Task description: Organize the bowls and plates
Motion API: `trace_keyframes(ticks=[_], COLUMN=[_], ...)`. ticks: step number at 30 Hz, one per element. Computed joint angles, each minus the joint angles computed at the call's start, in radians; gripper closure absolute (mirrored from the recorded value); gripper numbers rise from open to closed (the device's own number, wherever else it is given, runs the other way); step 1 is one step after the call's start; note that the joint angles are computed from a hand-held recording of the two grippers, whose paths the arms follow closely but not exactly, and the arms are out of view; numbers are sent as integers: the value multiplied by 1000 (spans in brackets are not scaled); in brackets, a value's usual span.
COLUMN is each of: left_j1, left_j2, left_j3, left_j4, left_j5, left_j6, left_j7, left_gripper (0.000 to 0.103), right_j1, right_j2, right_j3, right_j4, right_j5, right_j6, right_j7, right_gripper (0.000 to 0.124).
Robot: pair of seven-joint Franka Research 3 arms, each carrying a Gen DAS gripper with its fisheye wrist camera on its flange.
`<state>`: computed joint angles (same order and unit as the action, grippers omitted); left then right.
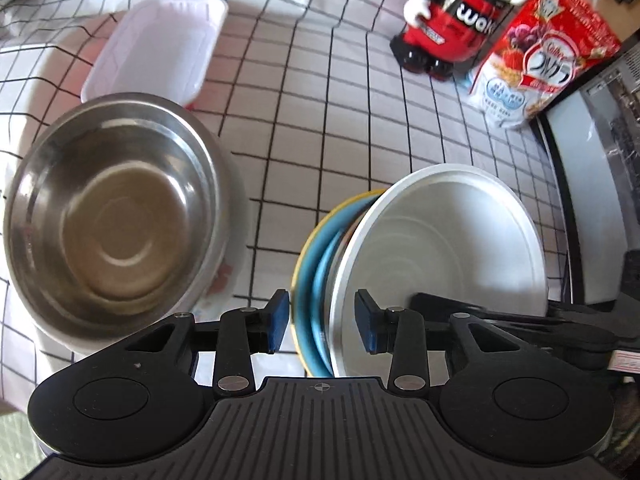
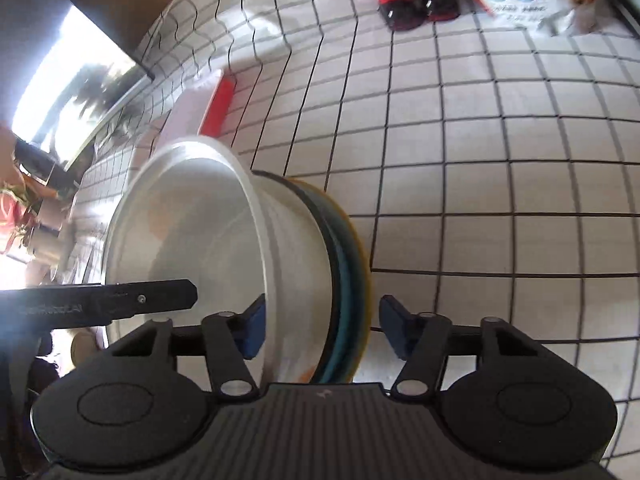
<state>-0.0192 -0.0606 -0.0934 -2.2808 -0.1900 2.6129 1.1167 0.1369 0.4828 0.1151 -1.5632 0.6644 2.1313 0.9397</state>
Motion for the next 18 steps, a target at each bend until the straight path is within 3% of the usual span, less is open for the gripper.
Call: trace_keyframes(ticks=[2,6,9,12,18], left_j1=[4,3,4,4,4], left_j2=[22,58,79,96,140], left_j3=[-9,-18,-21,-25,-31], left_j4=[50,112,137,155,205], left_j5=[88,197,203,191,210], left_j6=[-73,-149,-165,-167,-214], left_j7=[-53,-109,-87,-48,0], left_gripper=[64,64,64,55,54], right_j1=[-18,-42,-68,-73,-75], right_j2=[41,74,107,108,113], right_j3=[12,22,25,21,23], right_j4=[49,84,117,114,117], right_j5=[19,61,104,117,122], right_j6=[-71,-112,-153,-136,-138], right_j7=[-7,-35,-15,-14,-1], right_gripper=[74,79,88,89,89])
